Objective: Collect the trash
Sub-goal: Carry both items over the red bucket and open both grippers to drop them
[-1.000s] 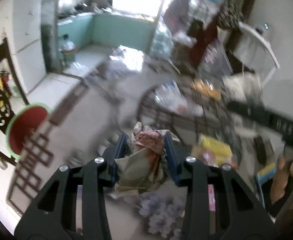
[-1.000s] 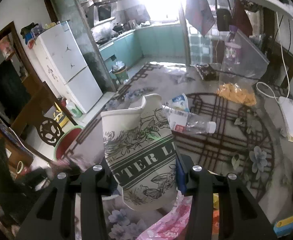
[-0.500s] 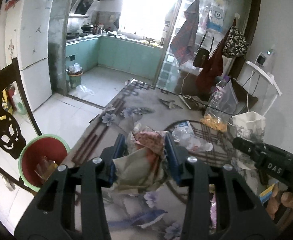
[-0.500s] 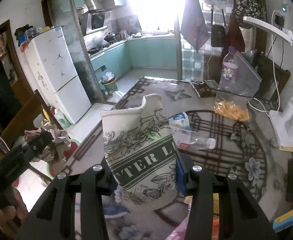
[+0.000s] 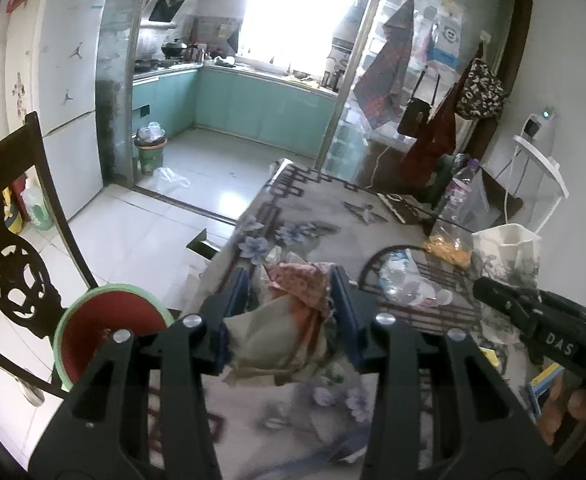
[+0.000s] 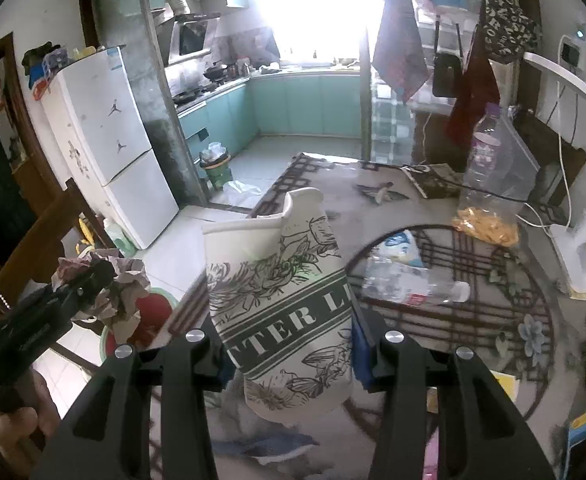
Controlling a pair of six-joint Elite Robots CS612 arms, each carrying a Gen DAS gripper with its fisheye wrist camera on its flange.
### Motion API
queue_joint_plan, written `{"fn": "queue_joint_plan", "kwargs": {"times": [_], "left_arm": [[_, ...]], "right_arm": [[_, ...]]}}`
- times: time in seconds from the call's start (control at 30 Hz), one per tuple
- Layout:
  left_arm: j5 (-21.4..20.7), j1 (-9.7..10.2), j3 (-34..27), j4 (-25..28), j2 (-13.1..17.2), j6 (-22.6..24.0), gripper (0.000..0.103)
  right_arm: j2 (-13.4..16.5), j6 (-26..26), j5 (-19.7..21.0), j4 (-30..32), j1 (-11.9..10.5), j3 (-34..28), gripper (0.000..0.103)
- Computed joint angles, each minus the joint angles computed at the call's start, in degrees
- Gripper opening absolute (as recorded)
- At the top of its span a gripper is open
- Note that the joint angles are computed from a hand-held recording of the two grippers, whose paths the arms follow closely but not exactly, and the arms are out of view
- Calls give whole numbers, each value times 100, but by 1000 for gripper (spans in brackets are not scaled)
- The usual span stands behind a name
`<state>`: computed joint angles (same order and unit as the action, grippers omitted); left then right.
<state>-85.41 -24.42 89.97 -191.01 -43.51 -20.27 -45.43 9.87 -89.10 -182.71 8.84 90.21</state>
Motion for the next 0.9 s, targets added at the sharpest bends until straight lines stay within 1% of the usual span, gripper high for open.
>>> {"fn": "queue_joint_plan", "kwargs": {"times": [0.3, 0.57, 0.67, 0.73, 0.8, 0.9], "left_arm": [[32, 343, 33, 17, 12, 16, 41], [141, 642, -40, 182, 85, -137, 41], [179, 747, -92, 277, 135, -194, 41], [203, 820, -141, 394, 179, -247, 41], [204, 884, -178, 505, 218, -317, 41], [198, 975, -243, 680, 282, -431, 41]], "right_arm": [[303, -57, 49, 375, 314, -610, 43], [694, -231, 231, 936, 556, -1377, 43], [884, -306, 481, 1161, 614, -1717, 43], [1016, -323, 810, 1285, 623, -1921, 43], [1161, -383, 1057, 1545, 652, -2167, 43], [1393, -550, 1303, 2042, 710, -2587, 43]]}}
